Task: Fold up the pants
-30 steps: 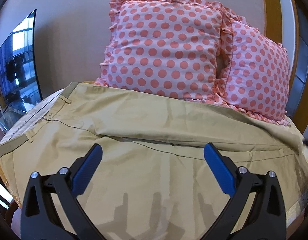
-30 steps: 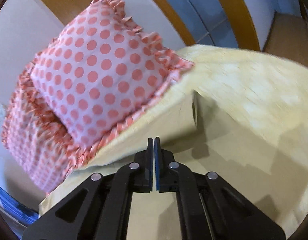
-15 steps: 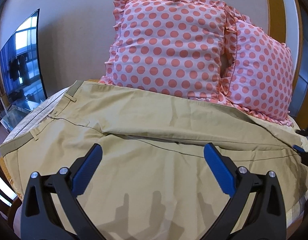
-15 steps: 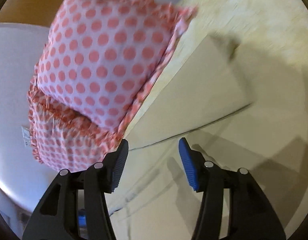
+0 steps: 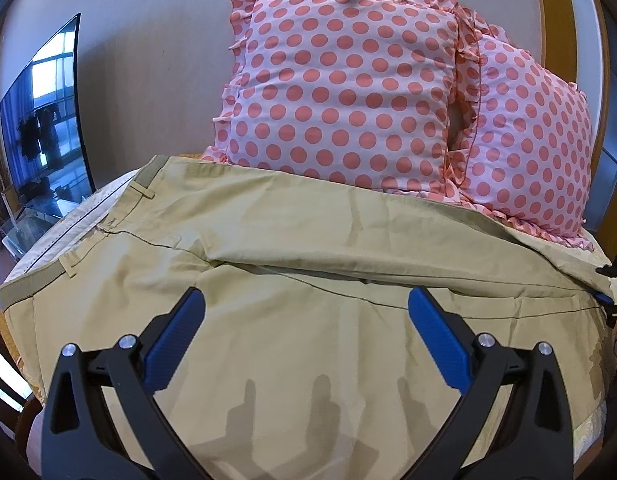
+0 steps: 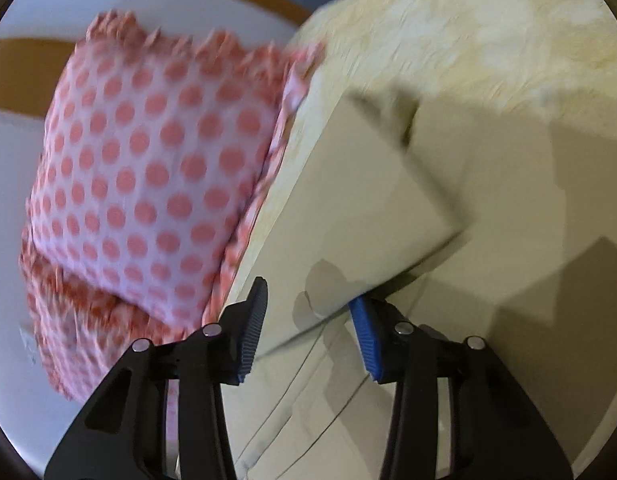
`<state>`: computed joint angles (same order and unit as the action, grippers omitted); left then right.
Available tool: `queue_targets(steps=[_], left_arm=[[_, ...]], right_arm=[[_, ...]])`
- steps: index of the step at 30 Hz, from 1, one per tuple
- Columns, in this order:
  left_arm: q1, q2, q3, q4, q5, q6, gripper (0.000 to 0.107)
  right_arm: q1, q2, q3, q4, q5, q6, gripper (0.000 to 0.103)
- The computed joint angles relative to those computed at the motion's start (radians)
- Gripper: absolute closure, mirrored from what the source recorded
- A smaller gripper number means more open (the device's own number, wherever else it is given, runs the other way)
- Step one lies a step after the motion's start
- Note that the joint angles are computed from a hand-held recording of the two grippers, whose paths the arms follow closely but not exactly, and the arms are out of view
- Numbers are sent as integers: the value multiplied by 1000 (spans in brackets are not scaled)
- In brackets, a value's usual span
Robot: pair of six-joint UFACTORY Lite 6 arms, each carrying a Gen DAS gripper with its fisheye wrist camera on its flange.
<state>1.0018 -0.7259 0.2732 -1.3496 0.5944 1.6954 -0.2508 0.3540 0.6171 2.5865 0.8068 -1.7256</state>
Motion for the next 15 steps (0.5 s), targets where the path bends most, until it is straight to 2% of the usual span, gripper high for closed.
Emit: queue_targets(steps=[1, 2, 4, 9, 12, 15], left_arm=[[-6, -2, 1, 2, -5, -8, 6], [-5, 18, 11, -8, -5, 4, 6], [16, 81, 50, -16, 30, 28, 6], [167, 450, 297, 23, 344, 27, 6], [146, 631, 466, 65, 389, -112, 6], [80, 820, 665, 120, 377, -284, 9]], right_arm=[[-4, 11, 8, 9, 5, -30, 75], [-14, 26, 16, -8, 19, -40, 101], [-51, 40, -5, -38, 102, -41, 101], [-196, -132, -235, -114, 302, -133, 101], [-269, -221, -344, -169, 374, -143, 101], [-357, -232, -403, -241, 443, -145, 101]])
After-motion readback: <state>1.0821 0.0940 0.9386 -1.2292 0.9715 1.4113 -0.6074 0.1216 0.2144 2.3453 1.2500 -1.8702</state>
